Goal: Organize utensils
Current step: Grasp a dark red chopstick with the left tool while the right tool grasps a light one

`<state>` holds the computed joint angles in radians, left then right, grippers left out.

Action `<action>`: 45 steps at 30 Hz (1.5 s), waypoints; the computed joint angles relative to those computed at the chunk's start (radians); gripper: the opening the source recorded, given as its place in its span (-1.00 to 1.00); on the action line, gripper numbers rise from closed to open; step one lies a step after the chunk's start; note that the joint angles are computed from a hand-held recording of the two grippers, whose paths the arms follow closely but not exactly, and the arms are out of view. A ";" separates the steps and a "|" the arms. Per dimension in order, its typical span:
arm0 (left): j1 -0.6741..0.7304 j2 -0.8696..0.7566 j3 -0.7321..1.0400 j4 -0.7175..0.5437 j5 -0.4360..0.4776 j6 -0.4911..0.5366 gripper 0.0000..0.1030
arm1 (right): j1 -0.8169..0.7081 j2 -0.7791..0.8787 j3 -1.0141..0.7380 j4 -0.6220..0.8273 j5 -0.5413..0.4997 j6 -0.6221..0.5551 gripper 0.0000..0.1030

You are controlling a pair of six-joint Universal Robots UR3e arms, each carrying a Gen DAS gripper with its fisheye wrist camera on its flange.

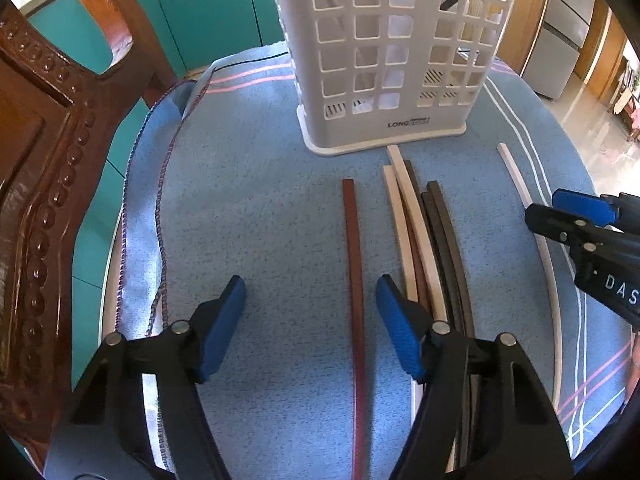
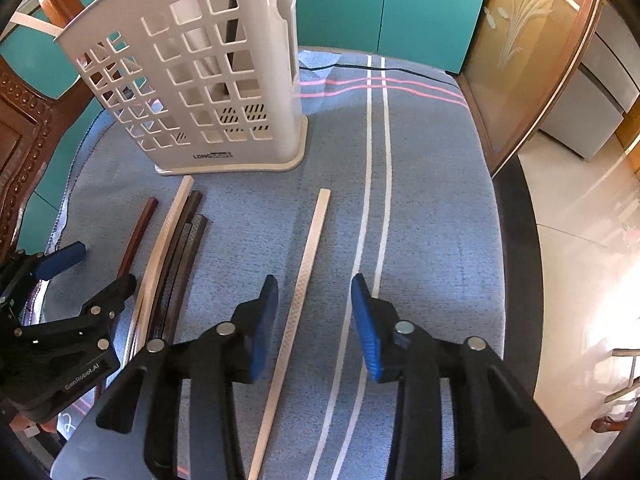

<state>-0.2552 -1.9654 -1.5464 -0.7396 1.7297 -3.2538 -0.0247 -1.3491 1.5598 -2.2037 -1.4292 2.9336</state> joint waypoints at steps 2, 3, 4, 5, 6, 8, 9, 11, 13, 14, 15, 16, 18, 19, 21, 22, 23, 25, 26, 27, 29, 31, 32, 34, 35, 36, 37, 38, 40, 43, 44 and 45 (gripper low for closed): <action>-0.001 -0.002 0.002 0.001 0.004 0.003 0.33 | 0.009 0.010 -0.005 -0.003 -0.009 0.004 -0.24; -0.001 -0.003 0.004 0.000 0.004 0.003 0.33 | 0.013 0.008 0.002 -0.008 -0.013 0.006 -0.24; 0.000 -0.003 0.004 -0.001 0.002 0.003 0.33 | 0.018 0.014 0.009 -0.020 -0.019 0.009 -0.24; -0.005 -0.002 0.009 -0.008 0.004 -0.004 0.33 | 0.023 0.018 0.009 -0.021 -0.024 0.011 -0.24; -0.003 -0.002 0.007 -0.006 0.002 -0.002 0.33 | 0.028 0.022 0.008 -0.023 -0.031 0.014 -0.24; 0.001 0.000 0.000 0.000 0.000 0.003 0.33 | 0.038 0.031 0.006 -0.026 -0.041 0.020 -0.24; 0.002 0.001 -0.001 -0.001 -0.001 0.004 0.33 | 0.043 0.035 0.004 -0.028 -0.046 0.022 -0.23; 0.001 0.002 0.000 -0.003 -0.001 0.003 0.33 | 0.050 0.039 0.001 -0.030 -0.053 0.026 -0.23; 0.001 0.002 0.001 -0.004 0.000 0.002 0.33 | 0.057 0.042 -0.001 -0.033 -0.060 0.031 -0.22; -0.001 0.002 0.002 -0.005 0.001 0.001 0.34 | 0.061 0.042 0.008 -0.043 -0.063 0.034 -0.21; -0.001 0.002 0.002 -0.006 0.002 0.000 0.34 | 0.068 0.046 0.004 -0.044 -0.068 0.040 -0.20; -0.001 0.002 0.003 -0.007 0.002 -0.001 0.35 | 0.072 0.047 0.003 -0.045 -0.071 0.043 -0.19; -0.001 0.001 0.004 -0.008 0.004 -0.001 0.38 | 0.081 0.049 0.004 -0.051 -0.078 0.049 -0.16; -0.002 0.001 0.006 -0.010 0.007 -0.002 0.41 | 0.090 0.054 0.001 -0.054 -0.084 0.058 -0.16; 0.001 0.000 0.001 -0.005 0.006 -0.001 0.44 | 0.106 0.059 0.001 -0.063 -0.095 0.069 -0.14; 0.002 0.001 0.001 -0.006 0.004 -0.002 0.45 | 0.106 0.059 0.004 -0.067 -0.096 0.068 -0.14; 0.005 0.004 -0.006 -0.003 0.002 0.000 0.45 | 0.111 0.060 0.006 -0.071 -0.101 0.071 -0.13; 0.002 0.005 -0.008 -0.002 0.004 -0.001 0.45 | 0.118 0.059 0.010 -0.078 -0.106 0.074 -0.13; 0.002 0.005 -0.007 -0.002 0.004 0.000 0.45 | 0.123 0.060 0.013 -0.083 -0.109 0.077 -0.13; 0.003 0.006 -0.007 -0.005 0.002 0.002 0.45 | 0.128 0.061 0.014 -0.087 -0.112 0.079 -0.13; 0.015 0.010 0.001 -0.028 -0.025 0.005 0.39 | 0.133 0.064 0.012 -0.089 -0.116 0.080 -0.13; 0.027 0.012 0.002 -0.035 -0.049 0.004 0.34 | 0.142 0.068 0.010 -0.093 -0.122 0.085 -0.13; 0.033 0.015 -0.001 -0.037 -0.059 0.005 0.34 | 0.146 0.070 0.009 -0.094 -0.124 0.088 -0.13; 0.041 0.019 -0.005 -0.039 -0.071 0.006 0.34 | 0.150 0.072 0.008 -0.095 -0.125 0.094 -0.13; 0.043 0.021 -0.006 -0.039 -0.073 0.008 0.34 | 0.148 0.070 0.010 -0.095 -0.125 0.092 -0.13; 0.044 0.022 -0.008 -0.040 -0.074 0.010 0.34 | 0.151 0.070 0.011 -0.097 -0.127 0.094 -0.13; 0.044 0.023 -0.009 -0.039 -0.074 0.011 0.34 | 0.154 0.069 0.014 -0.100 -0.130 0.094 -0.13; 0.045 0.025 -0.011 -0.039 -0.074 0.015 0.32 | 0.156 0.067 0.017 -0.102 -0.133 0.095 -0.13; 0.044 0.023 -0.006 -0.040 -0.087 0.017 0.15 | 0.165 0.066 0.022 -0.109 -0.141 0.099 -0.13; 0.029 0.016 0.007 -0.039 -0.091 0.018 -0.12 | 0.175 0.065 0.027 -0.114 -0.148 0.106 -0.13; 0.015 0.006 0.019 -0.039 -0.081 0.021 -0.20 | 0.170 0.061 0.030 -0.114 -0.145 0.102 -0.13; 0.008 0.002 0.024 -0.039 -0.074 0.024 -0.21 | 0.171 0.061 0.031 -0.115 -0.145 0.103 -0.13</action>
<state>-0.2472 -1.9629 -1.5227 -0.7784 1.6562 -3.2298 0.1458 -1.2878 1.5904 -2.3183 -1.5739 3.0362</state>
